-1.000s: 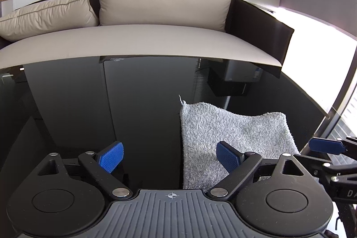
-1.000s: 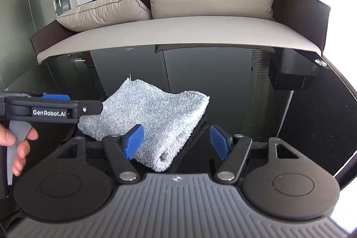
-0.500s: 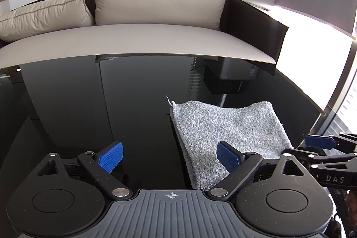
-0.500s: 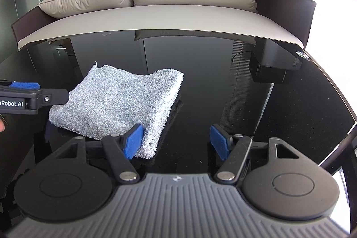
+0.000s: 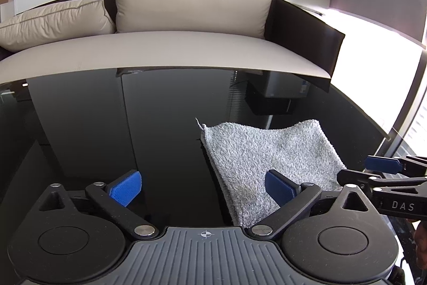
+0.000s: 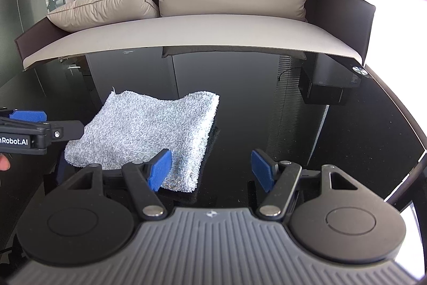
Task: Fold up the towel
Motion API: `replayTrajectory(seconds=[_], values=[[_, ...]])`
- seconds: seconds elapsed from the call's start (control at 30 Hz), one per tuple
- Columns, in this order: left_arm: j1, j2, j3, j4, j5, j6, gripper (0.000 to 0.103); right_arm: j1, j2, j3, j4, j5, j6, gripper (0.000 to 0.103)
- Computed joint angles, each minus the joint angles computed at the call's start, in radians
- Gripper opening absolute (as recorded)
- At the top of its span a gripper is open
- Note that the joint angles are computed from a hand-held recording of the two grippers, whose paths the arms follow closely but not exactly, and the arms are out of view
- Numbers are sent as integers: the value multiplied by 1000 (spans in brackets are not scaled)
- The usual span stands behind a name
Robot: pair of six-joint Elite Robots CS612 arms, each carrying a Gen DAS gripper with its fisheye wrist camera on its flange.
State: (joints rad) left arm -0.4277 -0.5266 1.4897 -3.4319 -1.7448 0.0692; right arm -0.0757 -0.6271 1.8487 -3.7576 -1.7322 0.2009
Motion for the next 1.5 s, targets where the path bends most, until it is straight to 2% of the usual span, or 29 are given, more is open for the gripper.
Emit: replayTrajectory(seconds=[0.07,0.17,0.33,0.4,0.6,0.9,1.5], values=[[-1,-3,6,-8,4,-7,102,0,-2,4,-8,5,10,71],[-1,-8,16,-8,4,-20,102,3,-3,9,-30,2,28,81],[-5,-16,42,-42,24,-35,102,9,-4,20,-66,-14,57,84],[-5,-19,54,-59,30,-39,102,12,-6,24,-68,-22,78,94],[-4,-27,89,-106,35,-47,102,26,-10,39,-80,-67,134,99],[-3,-35,127,-152,31,-39,102,53,-8,62,-136,-114,99,102],[1,-55,196,-219,35,-27,102,74,-21,119,-176,-123,107,102]])
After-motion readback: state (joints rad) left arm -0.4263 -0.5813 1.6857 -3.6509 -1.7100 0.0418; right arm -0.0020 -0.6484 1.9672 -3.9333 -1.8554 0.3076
